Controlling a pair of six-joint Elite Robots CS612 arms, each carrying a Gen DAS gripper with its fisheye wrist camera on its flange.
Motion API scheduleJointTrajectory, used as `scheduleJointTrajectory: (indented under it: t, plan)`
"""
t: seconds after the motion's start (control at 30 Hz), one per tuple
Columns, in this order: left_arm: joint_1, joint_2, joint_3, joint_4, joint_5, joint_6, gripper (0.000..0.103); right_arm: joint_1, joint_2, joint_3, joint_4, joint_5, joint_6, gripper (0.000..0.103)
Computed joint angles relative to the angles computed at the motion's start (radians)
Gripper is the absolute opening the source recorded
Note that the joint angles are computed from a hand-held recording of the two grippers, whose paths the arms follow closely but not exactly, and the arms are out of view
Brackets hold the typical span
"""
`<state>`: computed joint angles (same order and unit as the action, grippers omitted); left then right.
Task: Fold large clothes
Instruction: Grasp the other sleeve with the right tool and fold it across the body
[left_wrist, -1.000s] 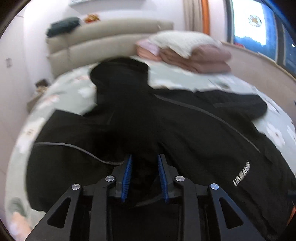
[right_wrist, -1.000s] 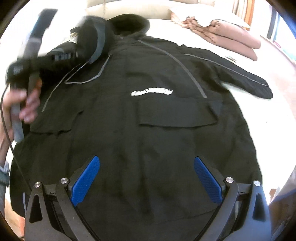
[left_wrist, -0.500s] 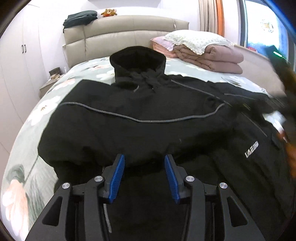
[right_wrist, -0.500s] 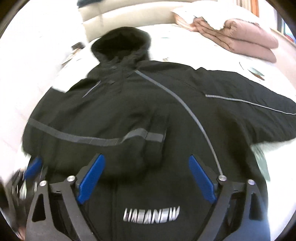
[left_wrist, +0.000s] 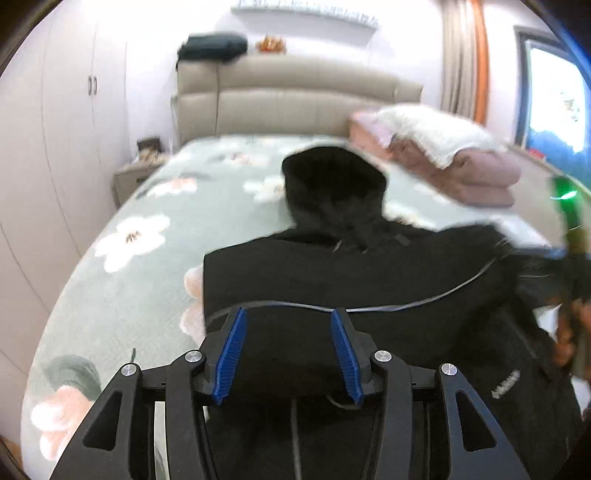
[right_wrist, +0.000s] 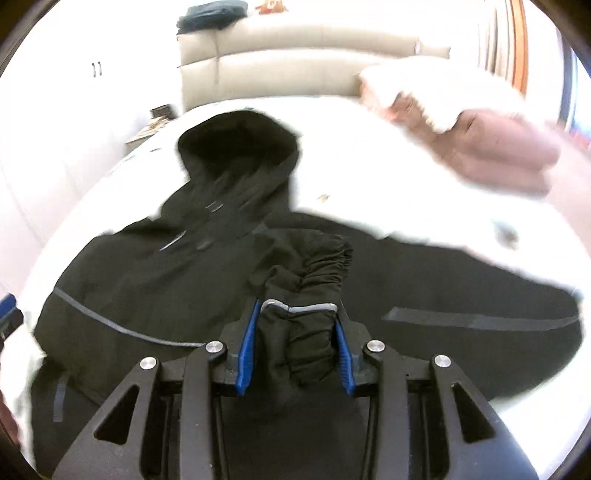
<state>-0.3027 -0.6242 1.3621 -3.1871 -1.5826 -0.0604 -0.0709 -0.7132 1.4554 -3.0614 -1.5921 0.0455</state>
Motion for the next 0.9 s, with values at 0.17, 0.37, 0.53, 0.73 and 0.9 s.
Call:
scheduleJointTrajectory:
  t: [0.17,0.37,0.53,0.73,0.9]
  plan:
    - [-0.004,0.092,-0.154,0.27,-0.039,-0.003,0.049,-0.034,0.053,-0.07,0.116,-0.064,-0.034,0.041]
    - [-0.012,0.116,-0.141,0.176,-0.003,-0.009,0.049,-0.068,0.101,-0.084,0.165,0.044,0.031,0.05]
    - [-0.008,0.117,-0.118,0.113,-0.019,-0.019,0.05,-0.066,0.051,-0.045,0.152,0.015,0.052,0.063]
    - [-0.01,0.116,-0.107,0.086,0.002,-0.012,0.05,-0.03,0.008,0.012,-0.002,0.023,-0.012,0.067]
    - [-0.006,0.124,-0.114,0.075,-0.015,-0.021,0.05,-0.004,0.082,-0.068,0.204,-0.087,-0.018,0.066]
